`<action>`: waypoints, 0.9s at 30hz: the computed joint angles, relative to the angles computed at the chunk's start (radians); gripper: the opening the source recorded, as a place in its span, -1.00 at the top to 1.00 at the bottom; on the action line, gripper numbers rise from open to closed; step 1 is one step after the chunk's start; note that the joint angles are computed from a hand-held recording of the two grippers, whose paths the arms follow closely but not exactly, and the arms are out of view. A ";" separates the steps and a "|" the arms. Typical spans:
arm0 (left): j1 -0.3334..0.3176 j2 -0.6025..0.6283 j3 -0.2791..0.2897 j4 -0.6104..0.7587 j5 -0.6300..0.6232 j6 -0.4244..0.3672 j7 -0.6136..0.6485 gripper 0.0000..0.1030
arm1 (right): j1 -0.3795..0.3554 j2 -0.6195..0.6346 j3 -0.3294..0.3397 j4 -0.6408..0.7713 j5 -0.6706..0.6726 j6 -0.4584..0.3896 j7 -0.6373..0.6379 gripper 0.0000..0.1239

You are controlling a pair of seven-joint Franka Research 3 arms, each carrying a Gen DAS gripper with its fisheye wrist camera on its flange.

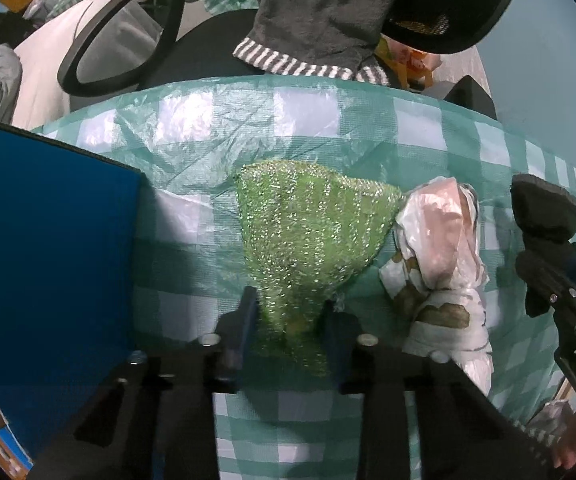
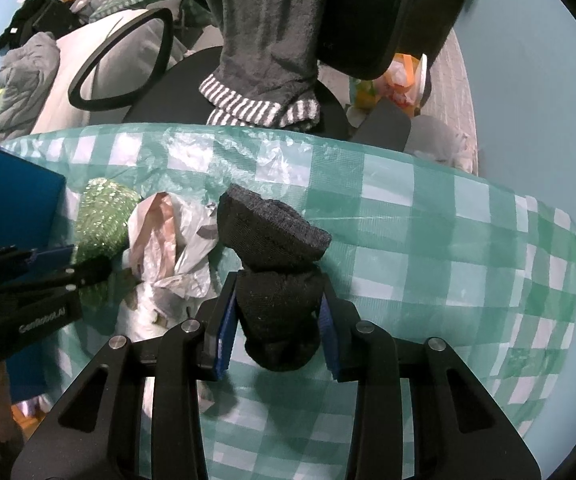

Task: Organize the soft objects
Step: 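Close the left tool on the green scrubber while the right tool grips the black sock, then lift the green scrubber and black sock and carry both over the box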

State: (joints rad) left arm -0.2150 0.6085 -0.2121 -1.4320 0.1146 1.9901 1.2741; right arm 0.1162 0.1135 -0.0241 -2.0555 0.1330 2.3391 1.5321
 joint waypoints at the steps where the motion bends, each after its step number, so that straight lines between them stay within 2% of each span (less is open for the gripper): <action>1: -0.001 0.000 0.000 -0.001 0.003 0.003 0.002 0.51 | 0.000 -0.001 0.000 0.000 0.000 0.000 -0.001 0.43; 6: 0.001 -0.025 -0.001 -0.037 0.006 0.021 0.006 0.58 | 0.003 -0.029 0.003 -0.022 0.000 0.004 -0.001 0.43; 27: 0.021 -0.209 -0.014 -0.266 -0.019 0.118 0.000 0.59 | 0.008 -0.177 0.022 -0.149 0.031 0.023 0.003 0.43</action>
State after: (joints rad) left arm -0.1940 0.3994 -0.2262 -1.6980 0.0952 2.1079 1.2743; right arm 0.1243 -0.0635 -0.0024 -2.2042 0.1635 2.3626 1.5355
